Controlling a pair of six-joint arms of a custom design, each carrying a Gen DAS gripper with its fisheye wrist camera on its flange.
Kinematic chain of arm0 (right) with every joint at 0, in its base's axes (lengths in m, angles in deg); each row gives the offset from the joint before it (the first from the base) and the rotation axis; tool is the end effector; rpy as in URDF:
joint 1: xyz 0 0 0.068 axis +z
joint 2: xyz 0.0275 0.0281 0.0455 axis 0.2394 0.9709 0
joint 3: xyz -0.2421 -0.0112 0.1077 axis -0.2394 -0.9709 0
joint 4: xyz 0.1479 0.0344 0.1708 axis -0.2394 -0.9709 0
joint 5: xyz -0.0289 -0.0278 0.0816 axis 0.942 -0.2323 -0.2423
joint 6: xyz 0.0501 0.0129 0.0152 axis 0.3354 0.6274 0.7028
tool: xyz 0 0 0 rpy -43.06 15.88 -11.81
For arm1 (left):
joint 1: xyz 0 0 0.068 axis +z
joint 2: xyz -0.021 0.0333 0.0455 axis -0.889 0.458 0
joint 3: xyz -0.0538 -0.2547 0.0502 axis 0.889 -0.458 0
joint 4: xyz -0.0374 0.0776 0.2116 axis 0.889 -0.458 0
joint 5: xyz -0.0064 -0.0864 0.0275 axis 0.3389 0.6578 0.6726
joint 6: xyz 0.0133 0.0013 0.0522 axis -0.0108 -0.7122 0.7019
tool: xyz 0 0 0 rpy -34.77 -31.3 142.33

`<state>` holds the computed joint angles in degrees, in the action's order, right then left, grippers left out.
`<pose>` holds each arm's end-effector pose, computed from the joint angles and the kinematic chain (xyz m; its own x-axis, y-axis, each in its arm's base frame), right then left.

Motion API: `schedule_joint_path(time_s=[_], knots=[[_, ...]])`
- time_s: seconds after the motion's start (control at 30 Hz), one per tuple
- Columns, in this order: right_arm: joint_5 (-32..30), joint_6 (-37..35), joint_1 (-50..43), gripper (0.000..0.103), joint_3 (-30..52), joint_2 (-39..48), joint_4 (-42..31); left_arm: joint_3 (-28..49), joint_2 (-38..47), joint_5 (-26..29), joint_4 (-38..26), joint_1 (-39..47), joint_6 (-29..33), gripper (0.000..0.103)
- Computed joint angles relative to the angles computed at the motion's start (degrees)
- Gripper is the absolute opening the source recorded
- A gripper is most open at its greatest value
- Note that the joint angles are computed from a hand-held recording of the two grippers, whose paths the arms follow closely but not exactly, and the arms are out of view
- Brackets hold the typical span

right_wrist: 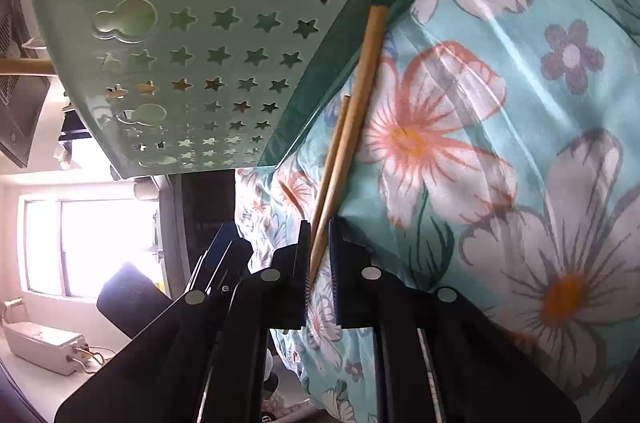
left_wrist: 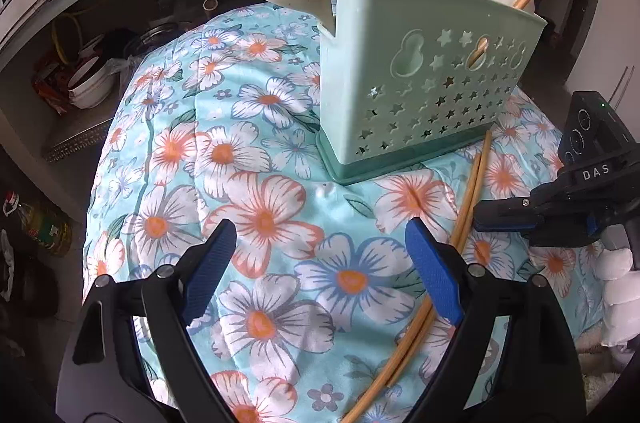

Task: Organize utensils
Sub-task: 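Move both grippers to the remaining chopsticks on the bedspread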

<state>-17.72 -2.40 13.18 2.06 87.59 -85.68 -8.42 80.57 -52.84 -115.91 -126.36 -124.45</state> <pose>0.2907 0.0277 0.1379 -0.9953 0.0143 0.0959 0.0910 0.4791 0.8730 0.1388 -0.2345 0.2227 -0.7856 -0.0571 -0.6161 -0.0636 0.9979 -0.0115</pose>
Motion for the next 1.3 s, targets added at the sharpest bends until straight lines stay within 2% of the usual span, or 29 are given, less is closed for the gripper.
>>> schedule_joint_path(time_s=[0.1, 0.27, 0.4, 0.57, 0.77, 0.93, 1.03, 1.27, 1.3], knots=[[0.1, -0.1, 0.1, 0.012, 1.1, 1.0, -0.6, 0.2, 0.1, 0.1, -0.3, 0.0, -0.1, 0.082], [-0.5, 0.8, 0.8, 0.024, 0.9, 0.1, 0.0, 0.2, -0.1, -0.1, -1.2, -0.1, -0.5, 0.082], [0.1, 3.4, 1.4, 0.024, -0.4, -0.6, 2.9, 0.1, -0.1, 0.0, -1.0, 0.0, -0.8, 0.082], [0.7, 9.5, 3.3, 0.011, -2.6, -0.9, 10.0, 0.0, 0.9, 1.0, 0.3, 0.1, -0.5, 0.082], [0.6, 4.4, 1.6, 0.009, -0.1, 0.3, 4.3, 0.2, 0.9, 0.8, -0.2, -0.2, -1.0, 0.082], [5.2, -5.6, -0.9, 0.009, 5.0, 0.9, -6.9, -0.2, 0.6, 1.4, 0.5, 0.1, -0.8, 0.082], [9.1, -9.8, -3.2, 0.008, 7.0, 0.4, -11.0, -0.3, 0.8, 1.9, 1.7, 0.3, 0.1, 0.082], [14.4, -13.4, -8.6, 0.008, 8.1, -1.5, -14.7, 0.5, 2.9, 4.5, 8.1, -1.7, 5.8, 0.082], [14.8, -13.8, -9.4, 0.008, 7.9, -1.7, -14.9, 1.1, 3.7, 4.8, 8.7, -2.1, 6.7, 0.080]])
